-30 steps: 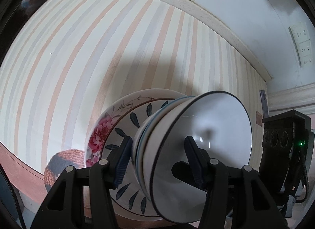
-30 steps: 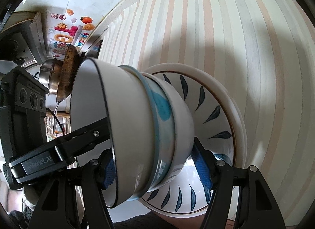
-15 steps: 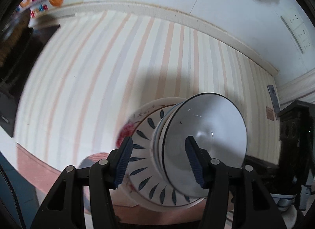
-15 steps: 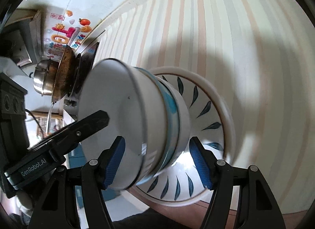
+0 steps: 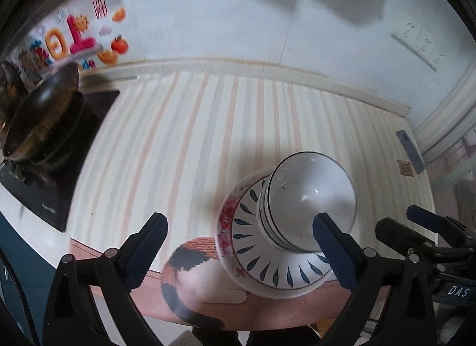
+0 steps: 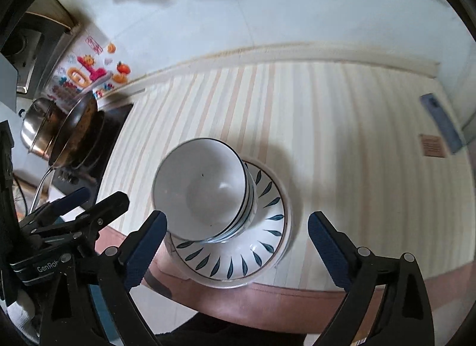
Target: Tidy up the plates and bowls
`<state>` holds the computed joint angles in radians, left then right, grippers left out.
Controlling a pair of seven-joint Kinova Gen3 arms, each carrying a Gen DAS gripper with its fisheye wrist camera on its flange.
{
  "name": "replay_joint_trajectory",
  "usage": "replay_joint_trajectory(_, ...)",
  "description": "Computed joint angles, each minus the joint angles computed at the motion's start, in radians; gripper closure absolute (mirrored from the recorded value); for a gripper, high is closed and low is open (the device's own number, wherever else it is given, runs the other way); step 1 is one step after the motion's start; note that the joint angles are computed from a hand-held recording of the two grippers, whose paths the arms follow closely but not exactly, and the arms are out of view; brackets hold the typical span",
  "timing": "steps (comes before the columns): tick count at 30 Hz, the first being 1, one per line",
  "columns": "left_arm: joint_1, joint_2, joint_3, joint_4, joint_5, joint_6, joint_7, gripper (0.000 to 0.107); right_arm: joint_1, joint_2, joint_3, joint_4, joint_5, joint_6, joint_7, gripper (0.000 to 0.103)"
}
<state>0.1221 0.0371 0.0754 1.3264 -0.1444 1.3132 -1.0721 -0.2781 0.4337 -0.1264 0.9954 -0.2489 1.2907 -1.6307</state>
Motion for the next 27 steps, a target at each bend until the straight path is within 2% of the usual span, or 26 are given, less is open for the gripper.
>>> replay_joint_trajectory(3,-0.018,-0.056,-0.01,0.012,0.042,0.008,-0.072,0.007,-0.04,-0.09,0.014,0.064,0.043,-0.031,-0.068,0.004)
replay_joint_trajectory(11,-0.044,-0.22,0.005,0.007,0.054,0.06,-0.186,0.007,-0.127,-0.327,-0.005,0.189,0.168,-0.062,-0.268,0.003)
replay_joint_trajectory(19,-0.082,-0.356,0.04,-0.005,0.07,0.117,-0.164,0.005,-0.178,-0.502,-0.091,0.218,0.325,-0.013,-0.429,0.002)
replay_joint_trajectory(24,-0.128,-0.426,0.127,-0.032,0.009,0.176,-0.126,0.005,-0.179,-0.586,-0.153,0.239,0.383,0.004,-0.466,0.001)
replay_joint_trajectory(27,-0.168,-0.47,0.184,-0.046,-0.028,0.216,-0.095,0.005,-0.164,-0.634,-0.167,0.253,0.366,0.011,-0.457,0.001)
